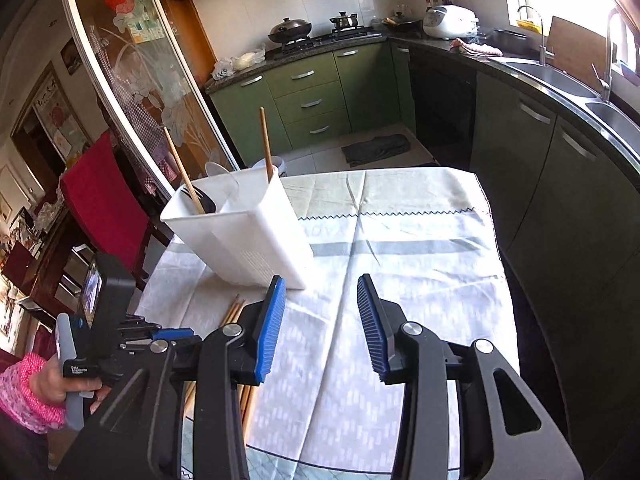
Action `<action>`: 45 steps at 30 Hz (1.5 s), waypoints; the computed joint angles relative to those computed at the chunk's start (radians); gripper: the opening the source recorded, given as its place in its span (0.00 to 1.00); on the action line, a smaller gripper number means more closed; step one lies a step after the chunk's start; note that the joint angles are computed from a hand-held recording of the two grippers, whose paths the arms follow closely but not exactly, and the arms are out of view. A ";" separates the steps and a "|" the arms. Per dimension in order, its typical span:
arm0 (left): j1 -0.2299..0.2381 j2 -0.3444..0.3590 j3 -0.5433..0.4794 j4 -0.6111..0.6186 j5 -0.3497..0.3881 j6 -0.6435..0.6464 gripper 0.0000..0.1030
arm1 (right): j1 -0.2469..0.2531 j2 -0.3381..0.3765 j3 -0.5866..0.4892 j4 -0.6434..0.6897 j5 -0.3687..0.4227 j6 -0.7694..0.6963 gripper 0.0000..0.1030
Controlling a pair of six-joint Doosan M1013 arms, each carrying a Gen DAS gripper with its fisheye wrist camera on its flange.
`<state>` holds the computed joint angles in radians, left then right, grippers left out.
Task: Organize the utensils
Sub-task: 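Lower both tools to the remaining chopsticks and grasp one each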
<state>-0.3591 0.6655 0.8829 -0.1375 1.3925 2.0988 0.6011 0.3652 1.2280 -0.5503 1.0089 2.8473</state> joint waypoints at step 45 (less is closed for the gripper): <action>0.011 0.052 -0.044 0.098 0.021 -0.029 0.09 | -0.026 0.272 -0.252 0.396 0.179 -0.382 0.25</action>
